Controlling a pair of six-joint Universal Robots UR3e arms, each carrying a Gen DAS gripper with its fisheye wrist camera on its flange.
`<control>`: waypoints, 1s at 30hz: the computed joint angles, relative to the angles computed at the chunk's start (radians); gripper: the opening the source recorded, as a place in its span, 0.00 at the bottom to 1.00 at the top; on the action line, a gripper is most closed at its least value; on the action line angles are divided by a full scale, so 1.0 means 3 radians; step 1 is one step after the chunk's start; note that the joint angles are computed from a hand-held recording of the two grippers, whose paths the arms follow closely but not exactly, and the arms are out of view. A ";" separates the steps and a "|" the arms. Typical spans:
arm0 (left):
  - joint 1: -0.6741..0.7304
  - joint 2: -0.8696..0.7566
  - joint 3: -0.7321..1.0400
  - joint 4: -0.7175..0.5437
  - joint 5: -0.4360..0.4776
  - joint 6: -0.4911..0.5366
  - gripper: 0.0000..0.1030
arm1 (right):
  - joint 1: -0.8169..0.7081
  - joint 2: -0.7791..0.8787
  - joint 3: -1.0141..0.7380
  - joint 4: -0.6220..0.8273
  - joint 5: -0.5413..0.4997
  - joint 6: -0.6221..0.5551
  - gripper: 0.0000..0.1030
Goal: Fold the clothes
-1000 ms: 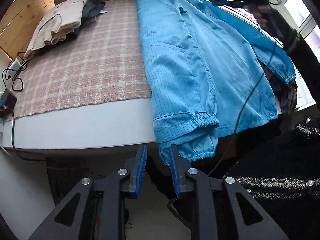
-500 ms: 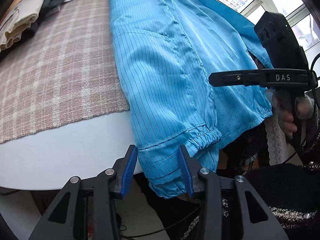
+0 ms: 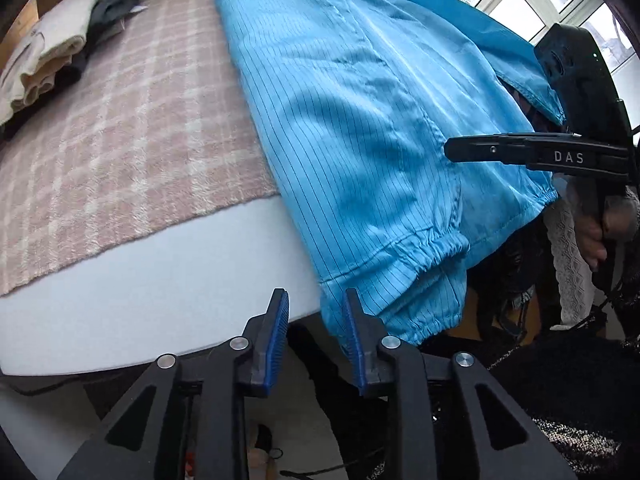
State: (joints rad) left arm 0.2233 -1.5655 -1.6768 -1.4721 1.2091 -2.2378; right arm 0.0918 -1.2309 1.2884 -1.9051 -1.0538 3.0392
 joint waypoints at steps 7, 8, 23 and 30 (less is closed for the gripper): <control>-0.0461 -0.0271 0.0226 0.0070 -0.0169 0.0069 0.28 | -0.0009 0.0074 0.0154 0.0077 -0.0033 0.0040 0.13; -0.0563 -0.0360 0.0249 0.0123 -0.0110 0.0023 0.28 | -0.0088 0.0018 0.0262 0.0113 0.0026 0.0018 0.12; -0.1149 -0.0147 0.0842 0.0006 -0.0334 -0.0541 0.38 | -0.2364 -0.0597 -0.0674 0.0197 -0.0825 -0.1349 0.60; -0.2508 -0.1360 0.1843 0.0403 -0.0405 -0.1558 0.38 | -0.2695 0.0786 -0.2501 0.1504 -0.0468 -0.2191 0.60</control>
